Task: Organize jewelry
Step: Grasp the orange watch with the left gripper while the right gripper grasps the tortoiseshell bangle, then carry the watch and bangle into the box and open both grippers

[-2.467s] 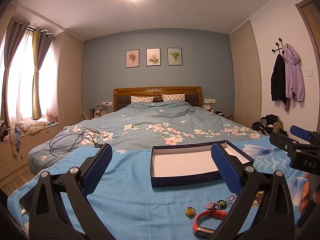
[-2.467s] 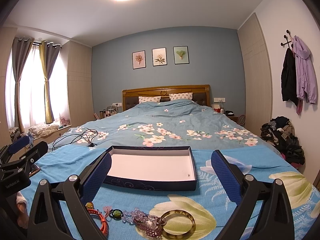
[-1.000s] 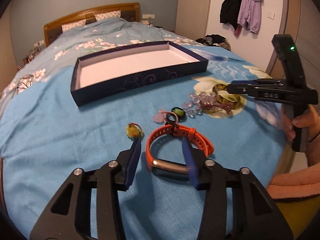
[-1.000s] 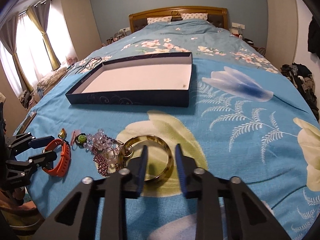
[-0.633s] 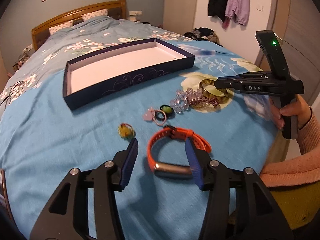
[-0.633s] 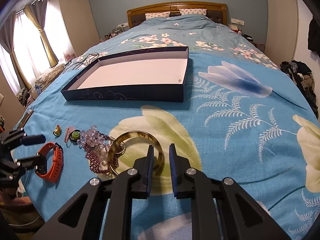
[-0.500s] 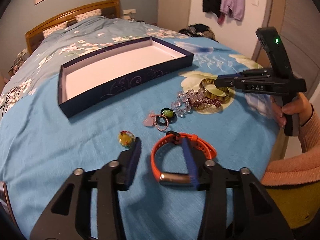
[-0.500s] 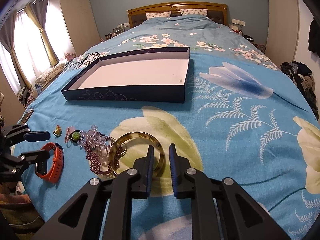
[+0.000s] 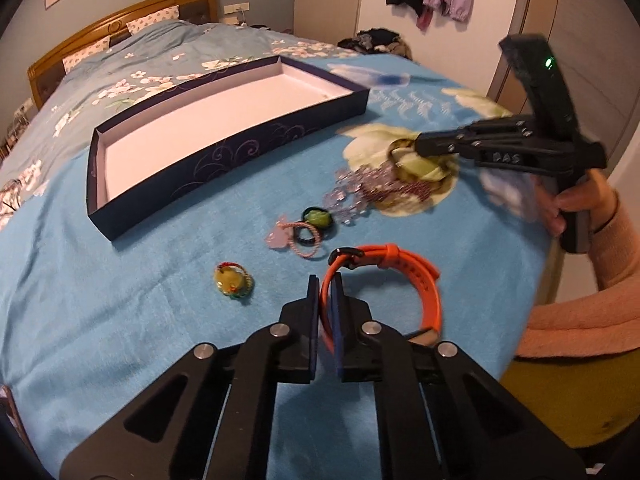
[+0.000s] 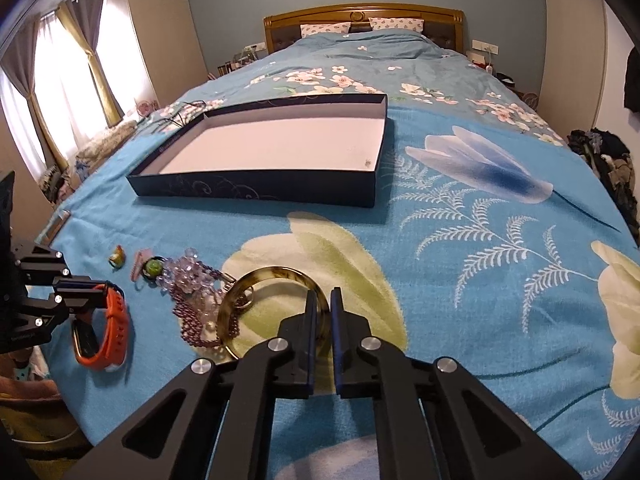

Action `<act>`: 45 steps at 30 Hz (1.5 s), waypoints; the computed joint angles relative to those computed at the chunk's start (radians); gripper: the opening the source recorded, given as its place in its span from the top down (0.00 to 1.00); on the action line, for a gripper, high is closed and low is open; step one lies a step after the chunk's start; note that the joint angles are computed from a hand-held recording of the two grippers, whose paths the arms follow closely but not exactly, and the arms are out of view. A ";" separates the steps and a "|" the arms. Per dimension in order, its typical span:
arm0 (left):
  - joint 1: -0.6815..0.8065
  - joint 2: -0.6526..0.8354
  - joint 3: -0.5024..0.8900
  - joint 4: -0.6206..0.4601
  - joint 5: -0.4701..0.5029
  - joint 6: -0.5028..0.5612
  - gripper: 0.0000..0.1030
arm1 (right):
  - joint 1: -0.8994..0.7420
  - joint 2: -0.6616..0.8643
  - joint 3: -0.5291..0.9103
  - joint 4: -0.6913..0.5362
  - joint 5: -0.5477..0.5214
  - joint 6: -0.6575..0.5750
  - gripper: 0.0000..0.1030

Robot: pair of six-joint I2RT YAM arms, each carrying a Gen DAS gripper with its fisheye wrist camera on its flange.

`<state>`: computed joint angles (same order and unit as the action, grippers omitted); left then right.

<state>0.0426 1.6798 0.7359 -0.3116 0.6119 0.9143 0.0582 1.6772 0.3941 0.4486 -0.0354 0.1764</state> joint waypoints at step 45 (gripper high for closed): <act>-0.165 0.760 1.232 -0.151 -0.244 -0.700 0.94 | -0.076 0.605 1.110 -0.503 -0.018 -0.041 0.95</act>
<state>-0.1225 2.4397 1.9680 -0.4628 0.3677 0.2143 -0.0175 2.2820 1.5037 -0.0544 -0.0534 0.1353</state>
